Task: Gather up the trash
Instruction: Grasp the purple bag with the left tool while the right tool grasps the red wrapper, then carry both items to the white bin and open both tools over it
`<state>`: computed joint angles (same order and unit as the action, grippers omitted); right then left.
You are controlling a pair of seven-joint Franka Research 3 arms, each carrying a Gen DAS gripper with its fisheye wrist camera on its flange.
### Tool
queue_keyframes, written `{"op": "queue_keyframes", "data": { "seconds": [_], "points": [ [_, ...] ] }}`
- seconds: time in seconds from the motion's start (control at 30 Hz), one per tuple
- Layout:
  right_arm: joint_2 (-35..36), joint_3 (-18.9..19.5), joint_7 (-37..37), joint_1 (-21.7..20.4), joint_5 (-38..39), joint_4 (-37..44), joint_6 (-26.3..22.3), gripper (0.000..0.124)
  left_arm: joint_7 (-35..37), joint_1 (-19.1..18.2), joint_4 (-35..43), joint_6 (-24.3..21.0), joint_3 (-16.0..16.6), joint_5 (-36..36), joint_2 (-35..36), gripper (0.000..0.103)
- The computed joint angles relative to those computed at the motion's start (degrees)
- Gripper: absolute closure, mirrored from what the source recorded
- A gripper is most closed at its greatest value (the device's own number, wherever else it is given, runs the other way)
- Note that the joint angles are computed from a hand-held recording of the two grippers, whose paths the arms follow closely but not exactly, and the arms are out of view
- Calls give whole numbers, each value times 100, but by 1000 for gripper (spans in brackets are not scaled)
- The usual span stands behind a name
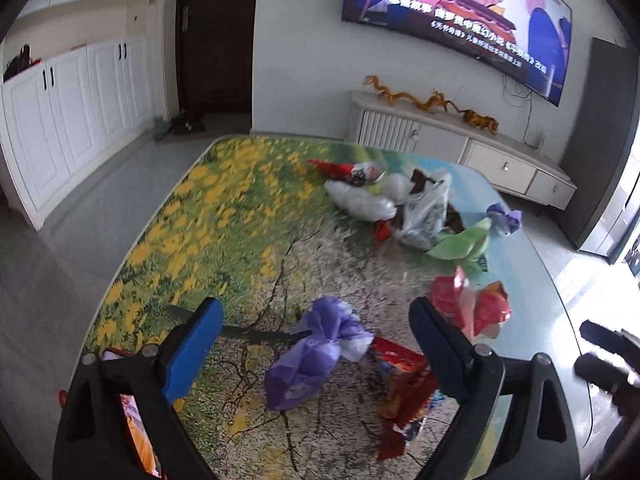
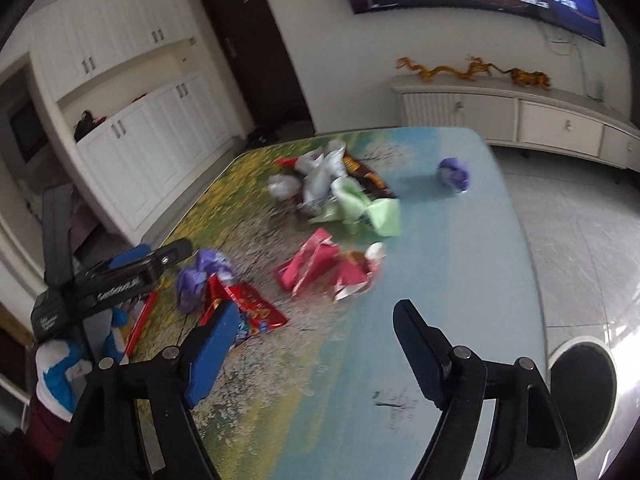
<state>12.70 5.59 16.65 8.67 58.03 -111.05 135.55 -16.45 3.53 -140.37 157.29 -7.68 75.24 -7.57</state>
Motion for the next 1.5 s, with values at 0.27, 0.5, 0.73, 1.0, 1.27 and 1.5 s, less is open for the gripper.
{"op": "queue_keyframes", "data": {
  "seconds": [0.27, 0.5, 0.73, 1.0, 1.27, 1.5],
  "points": [
    [254, 159, -234, 299, -638, 117, -471, 46, 161, 192, 80, 828, 298, -386, 549, 28],
    [666, 285, -184, 481, -1110, 425, -493, 63, 236, 247, 176, 1191, 405, -400, 757, 48],
    [705, 376, -515, 372, -1064, 399, -601, 118, 257, 165, 306, 1243, 434, -213, 856, 78],
    [477, 308, -1033, 78, -331, 292, -1002, 118, 132, 9, 353, 726, 328, -29, 682, 83],
    [154, 58, -1363, -246, 618, 220, -1314, 118, 301, -121, 564, 367, 60, 8, 267, 84],
    [80, -284, -1073, -650, 1457, 312, -851, 118, 835, -449, 1476, 601, -107, -87, 761, 84]
  ]
}}
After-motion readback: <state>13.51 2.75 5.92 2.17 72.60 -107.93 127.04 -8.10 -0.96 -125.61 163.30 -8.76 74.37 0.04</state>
